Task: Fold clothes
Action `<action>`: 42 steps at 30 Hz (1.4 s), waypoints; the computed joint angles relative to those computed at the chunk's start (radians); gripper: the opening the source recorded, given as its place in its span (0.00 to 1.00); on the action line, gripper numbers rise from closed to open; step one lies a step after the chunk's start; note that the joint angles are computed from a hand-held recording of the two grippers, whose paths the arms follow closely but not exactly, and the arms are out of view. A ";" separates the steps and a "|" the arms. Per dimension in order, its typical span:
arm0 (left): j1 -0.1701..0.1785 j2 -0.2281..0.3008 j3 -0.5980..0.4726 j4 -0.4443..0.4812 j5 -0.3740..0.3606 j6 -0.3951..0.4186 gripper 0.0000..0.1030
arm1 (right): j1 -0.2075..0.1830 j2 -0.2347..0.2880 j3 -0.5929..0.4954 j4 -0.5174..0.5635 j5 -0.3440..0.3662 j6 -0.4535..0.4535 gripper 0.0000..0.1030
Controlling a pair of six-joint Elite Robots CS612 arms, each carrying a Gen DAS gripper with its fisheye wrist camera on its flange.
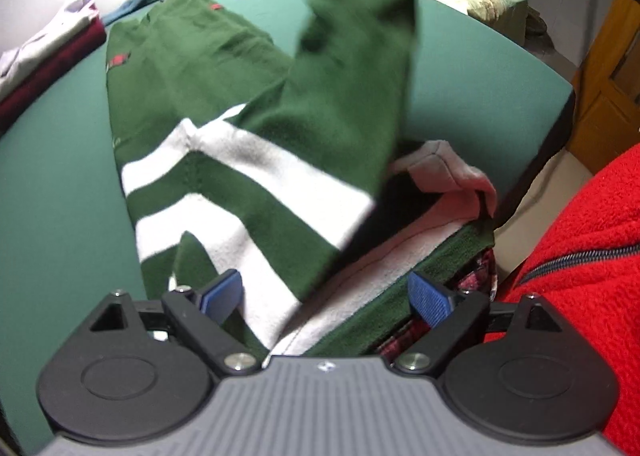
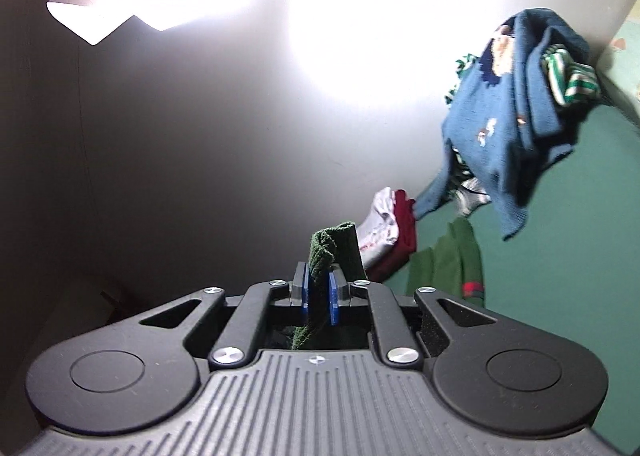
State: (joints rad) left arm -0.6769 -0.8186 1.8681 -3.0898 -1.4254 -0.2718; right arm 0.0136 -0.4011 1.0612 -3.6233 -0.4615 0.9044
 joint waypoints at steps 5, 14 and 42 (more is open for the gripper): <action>0.013 0.002 0.011 -0.037 -0.027 -0.008 0.83 | 0.057 0.053 -0.162 0.076 -0.064 -0.007 0.10; 0.087 -0.006 0.037 -0.157 -0.225 -0.062 0.82 | 0.157 0.176 -0.436 0.442 -0.206 -0.196 0.10; 0.180 0.032 0.016 -0.257 -0.406 -0.095 0.83 | 0.247 0.202 -0.426 0.831 -0.590 -0.804 0.32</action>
